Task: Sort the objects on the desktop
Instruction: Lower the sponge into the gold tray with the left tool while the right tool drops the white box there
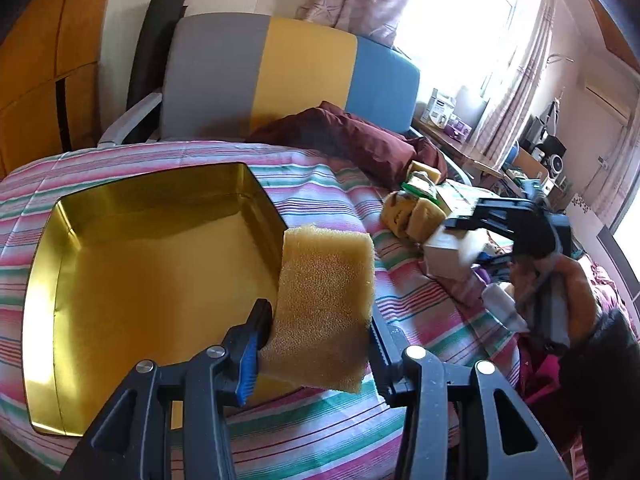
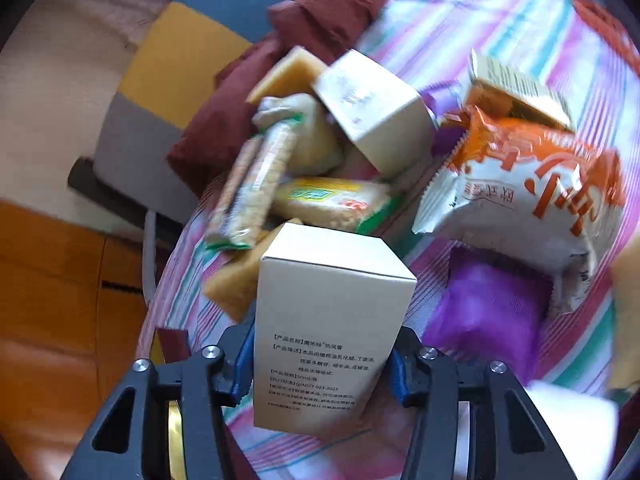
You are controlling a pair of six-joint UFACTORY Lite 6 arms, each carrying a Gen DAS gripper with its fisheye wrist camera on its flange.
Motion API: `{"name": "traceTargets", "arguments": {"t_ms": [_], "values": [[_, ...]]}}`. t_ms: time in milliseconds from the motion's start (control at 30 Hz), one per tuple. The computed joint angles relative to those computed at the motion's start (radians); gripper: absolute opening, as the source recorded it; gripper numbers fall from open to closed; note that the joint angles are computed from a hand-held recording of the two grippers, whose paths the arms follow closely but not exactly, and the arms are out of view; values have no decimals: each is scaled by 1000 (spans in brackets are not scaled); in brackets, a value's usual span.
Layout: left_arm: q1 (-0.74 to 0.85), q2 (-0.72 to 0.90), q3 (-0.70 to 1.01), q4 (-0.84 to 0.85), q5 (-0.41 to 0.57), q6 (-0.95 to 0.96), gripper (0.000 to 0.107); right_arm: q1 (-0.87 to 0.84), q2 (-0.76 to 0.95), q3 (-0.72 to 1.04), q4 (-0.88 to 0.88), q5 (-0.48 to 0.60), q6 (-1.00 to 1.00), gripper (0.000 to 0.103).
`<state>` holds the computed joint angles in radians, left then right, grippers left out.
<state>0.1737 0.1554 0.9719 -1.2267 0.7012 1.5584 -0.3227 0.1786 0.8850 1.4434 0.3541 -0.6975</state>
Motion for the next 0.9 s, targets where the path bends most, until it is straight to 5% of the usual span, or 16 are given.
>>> {"name": "traceTargets", "arguments": {"t_ms": [267, 433, 600, 767, 833, 900], "values": [[82, 36, 49, 22, -26, -27, 46, 99, -188, -2, -212, 53, 44, 53], [150, 79, 95, 54, -85, -76, 46, 345, -168, 100, -394, 32, 133, 53], [209, 138, 140, 116, -185, -144, 46, 597, 21, 328, -668, -17, 378, 53], [261, 180, 175, 186, -249, -227, 48, 763, 311, 642, -916, 76, 621, 54], [276, 181, 174, 206, -285, -243, 48, 789, 456, 809, -912, 154, 643, 55], [289, 177, 169, 202, -292, -236, 51, 790, 558, 908, -806, 214, 572, 68]]}}
